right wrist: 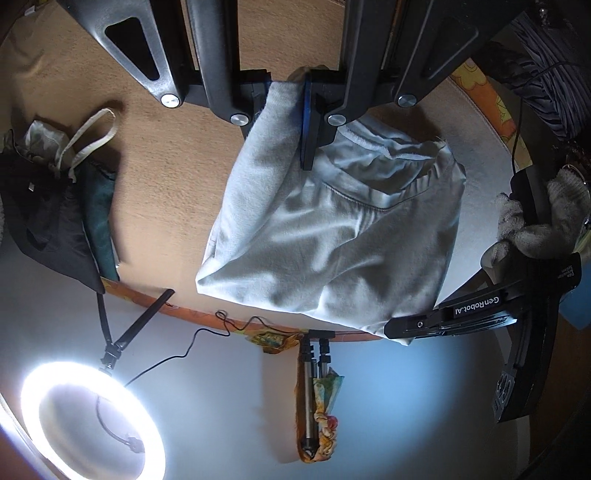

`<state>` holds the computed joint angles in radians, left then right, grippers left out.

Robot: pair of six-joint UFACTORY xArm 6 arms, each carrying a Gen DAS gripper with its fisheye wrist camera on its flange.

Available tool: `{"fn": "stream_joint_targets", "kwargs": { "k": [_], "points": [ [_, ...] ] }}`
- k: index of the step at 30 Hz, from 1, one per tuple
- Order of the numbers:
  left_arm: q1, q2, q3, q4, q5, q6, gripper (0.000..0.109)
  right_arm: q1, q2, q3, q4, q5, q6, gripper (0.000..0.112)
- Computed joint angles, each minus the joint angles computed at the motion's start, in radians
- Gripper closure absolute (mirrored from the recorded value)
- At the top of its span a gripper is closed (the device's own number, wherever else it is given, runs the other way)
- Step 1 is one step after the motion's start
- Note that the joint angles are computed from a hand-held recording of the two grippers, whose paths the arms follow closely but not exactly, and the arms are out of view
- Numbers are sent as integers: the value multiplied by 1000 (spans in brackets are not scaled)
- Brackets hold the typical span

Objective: Fold small clothes
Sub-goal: 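Lift the folded shirt with both tools and carry it toward the dark green cloth stack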

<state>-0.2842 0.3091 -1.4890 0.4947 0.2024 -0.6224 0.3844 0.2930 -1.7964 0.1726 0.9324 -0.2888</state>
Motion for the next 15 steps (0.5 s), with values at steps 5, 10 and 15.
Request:
{"fn": "stream_joint_targets", "kwargs": {
  "k": [5, 10, 15],
  "points": [
    [-34, 77, -117, -58, 16, 53, 101, -29, -31, 7, -15, 4, -5, 103],
    [-81, 184, -293, -116, 52, 120, 101, -77, -60, 9, -35, -2, -16, 103],
    [-126, 321, -521, -199, 115, 218, 101, -129, -70, -6, -71, -2, -23, 103]
  ]
}}
